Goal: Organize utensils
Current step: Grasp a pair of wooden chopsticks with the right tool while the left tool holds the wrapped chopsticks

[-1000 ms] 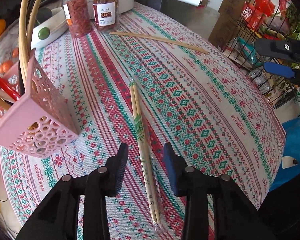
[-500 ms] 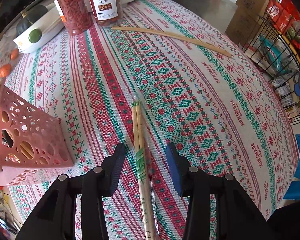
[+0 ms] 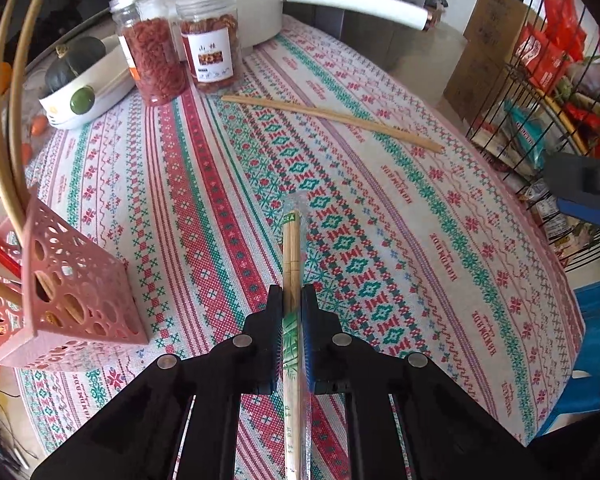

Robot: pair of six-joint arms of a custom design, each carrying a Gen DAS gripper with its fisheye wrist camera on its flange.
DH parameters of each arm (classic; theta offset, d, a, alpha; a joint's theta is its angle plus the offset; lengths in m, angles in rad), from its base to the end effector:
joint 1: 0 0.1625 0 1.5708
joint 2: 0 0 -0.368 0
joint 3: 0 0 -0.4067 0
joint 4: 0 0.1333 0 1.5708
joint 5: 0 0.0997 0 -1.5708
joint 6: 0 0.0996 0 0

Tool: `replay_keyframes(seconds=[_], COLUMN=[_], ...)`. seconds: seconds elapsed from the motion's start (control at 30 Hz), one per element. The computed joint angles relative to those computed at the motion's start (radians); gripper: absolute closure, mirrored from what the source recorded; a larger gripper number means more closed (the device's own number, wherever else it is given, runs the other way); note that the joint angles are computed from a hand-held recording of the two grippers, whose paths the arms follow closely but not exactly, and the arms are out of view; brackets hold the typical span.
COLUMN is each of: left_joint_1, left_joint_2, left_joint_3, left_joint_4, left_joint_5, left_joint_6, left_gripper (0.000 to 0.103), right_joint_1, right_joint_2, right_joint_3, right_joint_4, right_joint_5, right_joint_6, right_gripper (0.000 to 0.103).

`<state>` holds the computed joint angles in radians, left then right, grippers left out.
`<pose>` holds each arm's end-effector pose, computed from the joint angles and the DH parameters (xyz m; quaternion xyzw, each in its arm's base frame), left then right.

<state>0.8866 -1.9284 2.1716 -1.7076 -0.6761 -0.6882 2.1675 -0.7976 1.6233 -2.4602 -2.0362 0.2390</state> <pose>-0.0630 -0.4111 0.3367 0.0212 0.9004 -0.2366 0.3646 0.4318 -0.4779 0.0445 0.1658 -0.9583 0.1219 0.1981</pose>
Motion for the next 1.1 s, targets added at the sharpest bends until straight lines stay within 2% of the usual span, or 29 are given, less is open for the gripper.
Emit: replay_keyframes(seconds=[0.17,0.4,0.5,0.63,0.77,0.9,1.0,1.1], left_joint_1=[-0.120,-0.296,-0.342,-0.414,-0.443,-0.466,-0.476,-0.463], left_joint_2=[-0.132,-0.352,-0.414,-0.470,-0.497,-0.520,-0.537,-0.556], left_joint_3=[0.031,0.055,0.047,0.024,0.007,-0.009,-0.025,-0.028], left_joint_4=[0.055,0.275,0.290,0.381,0.431,0.506,0.582,0.606], left_joint_5=[0.035,0.100,0.106,0.123,0.125,0.130,0.125,0.099], left_joint_6=[-0.008,-0.125,-0.164,-0.214,-0.230,-0.271,-0.309,-0.324], left_gripper=[0.094,0.094,0.094,0.094,0.094,0.094,0.094,0.094], right_joint_1=[0.003,0.010,0.014,0.015,0.015,0.008,-0.006,-0.034], right_joint_2=[0.016,0.066,0.119,0.211,0.332,0.462,0.547,0.593], right_joint_3=[-0.011,-0.043,-0.095,-0.195,-0.336,-0.494,-0.598,-0.658], right_joint_4=[0.005,0.021,0.020,-0.014,-0.006,0.042,0.062,0.075], right_joint_5=[-0.003,-0.024,-0.032,-0.015,-0.016,-0.050,-0.085,-0.052], right_joint_6=[0.004,-0.025,-0.096,-0.246,-0.391,-0.479,-0.509,-0.490], right_gripper=[0.015,0.015,0.015,0.015,0.018,0.022,0.024,0.027])
